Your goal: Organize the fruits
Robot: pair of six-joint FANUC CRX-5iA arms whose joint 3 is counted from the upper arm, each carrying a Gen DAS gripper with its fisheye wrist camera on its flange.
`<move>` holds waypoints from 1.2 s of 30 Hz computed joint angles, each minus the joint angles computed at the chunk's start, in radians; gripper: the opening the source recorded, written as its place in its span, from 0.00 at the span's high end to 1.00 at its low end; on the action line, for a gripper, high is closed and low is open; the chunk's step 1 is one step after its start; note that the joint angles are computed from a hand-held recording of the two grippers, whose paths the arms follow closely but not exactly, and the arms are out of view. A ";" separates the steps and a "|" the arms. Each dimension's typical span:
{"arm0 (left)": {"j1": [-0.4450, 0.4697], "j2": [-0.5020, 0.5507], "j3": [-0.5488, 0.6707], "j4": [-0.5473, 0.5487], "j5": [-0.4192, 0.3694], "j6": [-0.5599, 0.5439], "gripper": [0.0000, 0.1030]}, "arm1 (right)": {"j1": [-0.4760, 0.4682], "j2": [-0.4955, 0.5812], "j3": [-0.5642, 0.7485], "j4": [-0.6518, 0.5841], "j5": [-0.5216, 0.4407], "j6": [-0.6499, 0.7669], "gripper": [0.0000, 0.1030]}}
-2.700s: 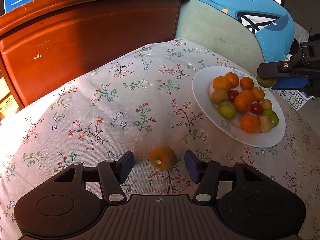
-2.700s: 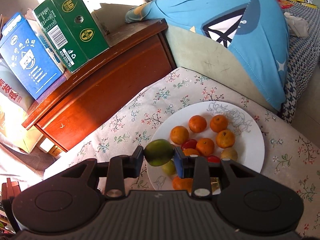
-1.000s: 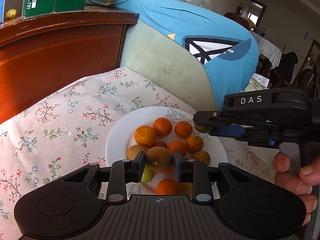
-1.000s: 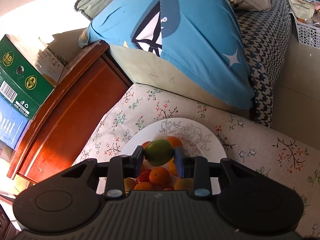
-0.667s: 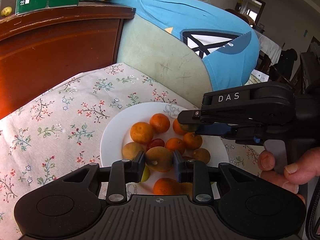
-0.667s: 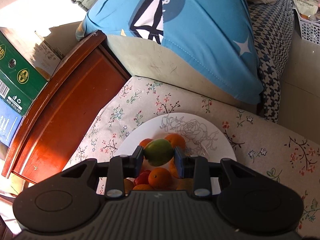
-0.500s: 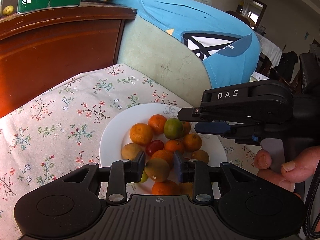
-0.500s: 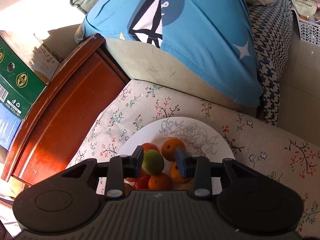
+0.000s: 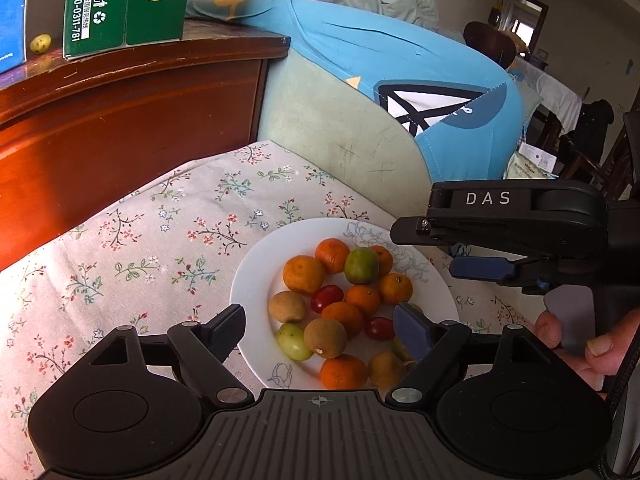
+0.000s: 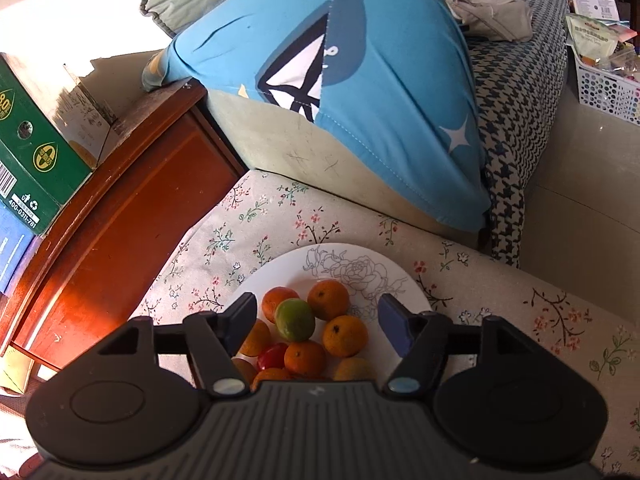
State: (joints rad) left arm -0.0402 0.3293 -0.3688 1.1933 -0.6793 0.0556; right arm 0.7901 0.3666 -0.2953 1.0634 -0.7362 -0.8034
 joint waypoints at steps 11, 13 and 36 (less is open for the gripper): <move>0.052 -0.056 0.007 -0.239 0.025 0.176 0.11 | 0.094 0.018 0.128 -0.236 -0.207 0.181 0.14; 0.063 -0.059 0.014 -0.282 0.017 0.208 0.11 | 0.109 0.024 0.146 -0.255 -0.240 0.201 0.11; 0.109 -0.104 0.011 -0.437 0.029 0.337 0.10 | 0.221 0.071 0.280 -0.483 -0.500 0.286 0.03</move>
